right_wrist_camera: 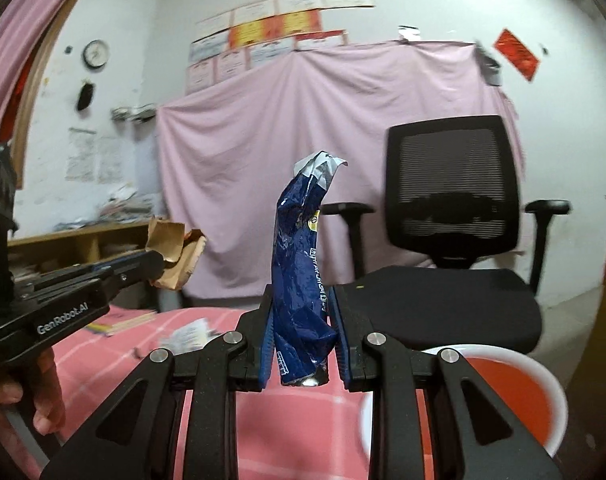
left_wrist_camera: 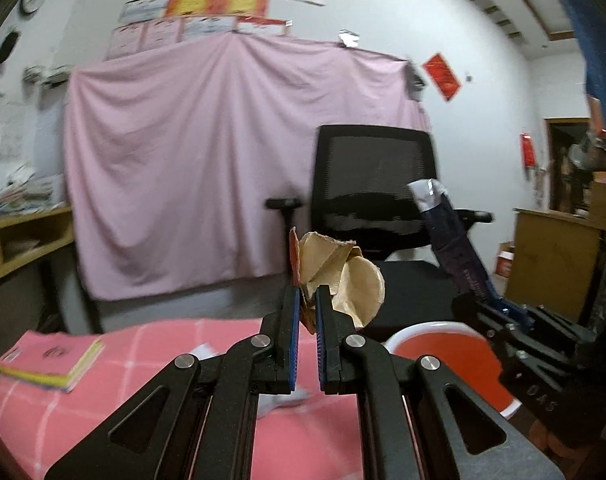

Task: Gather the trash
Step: 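Carry both items over the orange bucket and open both grippers to drop them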

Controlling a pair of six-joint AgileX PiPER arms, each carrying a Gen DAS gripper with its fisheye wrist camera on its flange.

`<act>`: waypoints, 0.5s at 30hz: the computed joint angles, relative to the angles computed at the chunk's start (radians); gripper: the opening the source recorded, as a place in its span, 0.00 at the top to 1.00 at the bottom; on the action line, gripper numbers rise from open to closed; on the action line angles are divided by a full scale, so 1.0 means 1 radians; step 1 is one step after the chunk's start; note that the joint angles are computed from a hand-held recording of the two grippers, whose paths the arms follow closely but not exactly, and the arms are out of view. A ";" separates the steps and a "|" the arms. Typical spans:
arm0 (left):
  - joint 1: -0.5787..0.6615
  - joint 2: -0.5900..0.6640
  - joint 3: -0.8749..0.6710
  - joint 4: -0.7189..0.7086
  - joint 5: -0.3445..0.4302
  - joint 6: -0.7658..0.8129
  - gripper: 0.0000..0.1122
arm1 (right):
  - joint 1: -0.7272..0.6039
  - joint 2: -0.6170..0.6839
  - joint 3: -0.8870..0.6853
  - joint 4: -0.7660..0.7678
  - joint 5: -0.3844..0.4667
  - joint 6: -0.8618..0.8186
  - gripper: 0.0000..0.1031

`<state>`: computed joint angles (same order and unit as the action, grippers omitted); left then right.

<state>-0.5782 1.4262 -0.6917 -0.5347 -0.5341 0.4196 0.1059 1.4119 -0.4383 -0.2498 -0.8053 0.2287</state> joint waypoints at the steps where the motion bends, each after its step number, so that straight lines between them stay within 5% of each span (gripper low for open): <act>1: -0.010 0.019 -0.025 0.014 0.005 -0.002 0.95 | -0.018 -0.001 0.002 0.002 -0.002 0.005 0.78; 8: -0.067 0.130 -0.181 0.036 0.099 0.014 0.95 | -0.176 0.014 0.004 -0.072 -0.001 0.112 0.77; 15: -0.075 0.257 -0.379 -0.013 0.319 0.032 0.95 | -0.285 0.067 -0.040 -0.164 0.057 0.238 0.76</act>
